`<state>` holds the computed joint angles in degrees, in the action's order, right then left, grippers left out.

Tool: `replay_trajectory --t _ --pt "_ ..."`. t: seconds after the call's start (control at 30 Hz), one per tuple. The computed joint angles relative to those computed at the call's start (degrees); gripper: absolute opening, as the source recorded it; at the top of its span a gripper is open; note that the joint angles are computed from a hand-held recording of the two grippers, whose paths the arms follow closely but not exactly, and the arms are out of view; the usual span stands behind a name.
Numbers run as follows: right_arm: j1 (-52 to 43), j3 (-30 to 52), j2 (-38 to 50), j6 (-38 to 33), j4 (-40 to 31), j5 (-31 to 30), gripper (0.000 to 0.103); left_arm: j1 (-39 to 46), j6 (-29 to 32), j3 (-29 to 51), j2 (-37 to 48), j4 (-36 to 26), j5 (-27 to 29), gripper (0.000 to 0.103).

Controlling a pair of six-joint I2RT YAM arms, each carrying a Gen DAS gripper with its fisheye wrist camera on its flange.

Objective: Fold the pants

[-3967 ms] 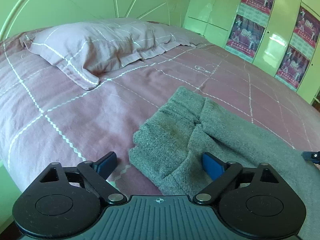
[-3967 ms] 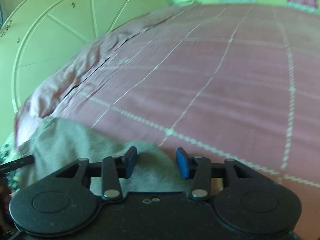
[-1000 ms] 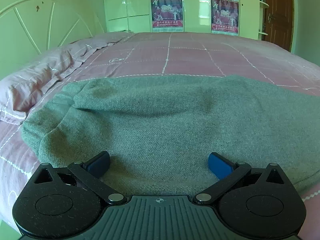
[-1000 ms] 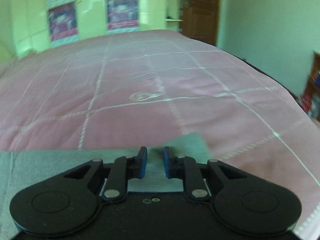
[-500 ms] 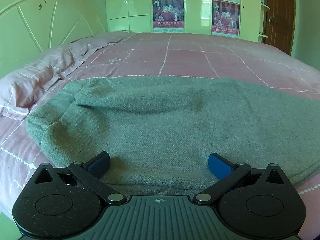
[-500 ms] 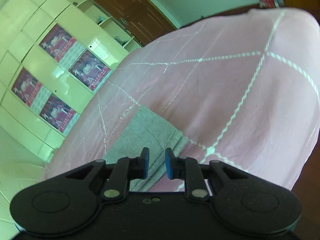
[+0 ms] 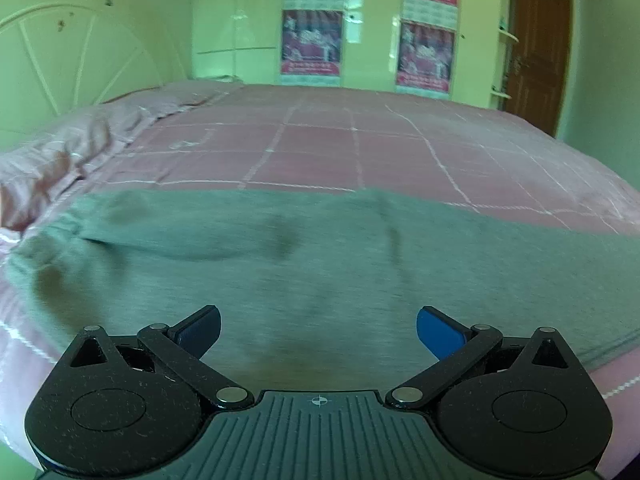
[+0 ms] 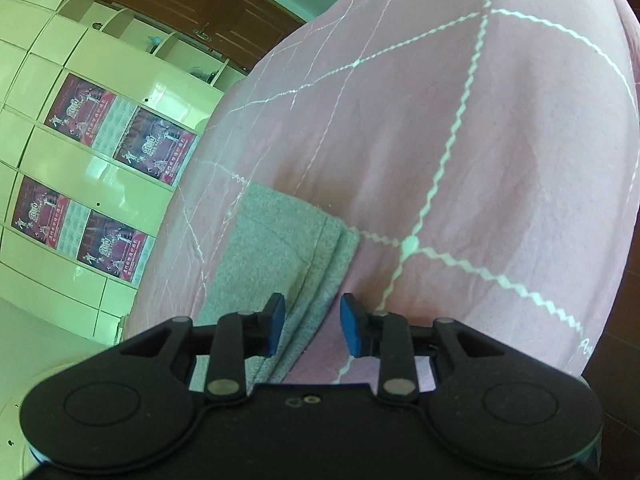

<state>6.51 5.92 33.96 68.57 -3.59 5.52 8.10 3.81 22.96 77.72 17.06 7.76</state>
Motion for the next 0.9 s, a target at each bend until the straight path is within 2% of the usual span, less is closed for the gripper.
replay_trajectory --t 0.07,0.17,0.2,0.23,0.27,0.33,0.4,0.47,0.53,0.57,0.67,0.7,0.8,0.9 --pt "-0.4 -0.6 -0.3 0.2 1.1 -1.1 0.024 -8.9 -2.3 0.0 2.8 2.2 -3.4 0.103" --pt "-1.8 -0.7 -1.5 -2.3 0.1 -1.6 0.021 -20.0 -2.2 1.4 9.8 4.8 -15.0 0.103" --pt "-2.4 -0.3 -1.8 -3.2 -1.1 -0.6 0.02 -20.0 -3.4 0.6 10.9 7.4 -15.2 0.103" --pt "-3.7 -0.1 -2.2 -3.8 -2.0 -0.7 0.02 -18.5 -5.3 0.4 10.6 7.1 -13.0 0.103" --pt "-6.1 -0.6 -4.1 -4.2 -3.0 -2.6 0.02 -17.7 -6.7 1.3 9.1 3.9 -12.5 0.103" --pt "-8.6 -1.4 -4.8 -4.9 -2.1 -5.8 0.021 -19.4 -10.8 4.1 5.8 -4.2 -15.7 0.103" --pt "-8.4 -2.4 -3.7 -4.3 1.0 -7.1 0.023 -20.9 -15.5 3.4 2.1 -3.6 -13.0 0.103" --pt "-8.2 -3.3 -4.6 -2.7 1.6 -8.1 0.023 -26.0 -19.4 5.0 2.2 -4.0 -12.0 0.103" --pt "-5.9 -3.2 -6.3 -1.9 -0.4 -5.7 0.023 -31.7 -23.6 8.7 6.0 -5.5 -11.6 0.103" --pt "-4.3 -3.9 -9.9 -0.5 -3.0 -4.3 0.023 -35.3 -25.8 10.3 8.3 -5.2 -12.5 0.103" --pt "-4.6 -4.7 -13.0 -0.4 -4.8 -5.1 0.023 -44.9 -27.3 15.6 15.2 -4.3 -18.6 0.103" --pt "-5.6 -4.9 -13.0 -0.8 -4.5 -6.1 0.023 -47.3 -27.4 18.1 17.8 -5.4 -20.1 0.103" --pt "-8.6 -5.0 -13.3 -3.4 -4.9 -9.3 0.024 -53.5 -26.4 25.2 23.8 -11.7 -29.4 0.103" --pt "-9.5 -5.4 -14.9 -3.7 -4.4 -10.2 0.027 -53.4 -30.3 25.0 21.8 -12.7 -29.1 0.103"
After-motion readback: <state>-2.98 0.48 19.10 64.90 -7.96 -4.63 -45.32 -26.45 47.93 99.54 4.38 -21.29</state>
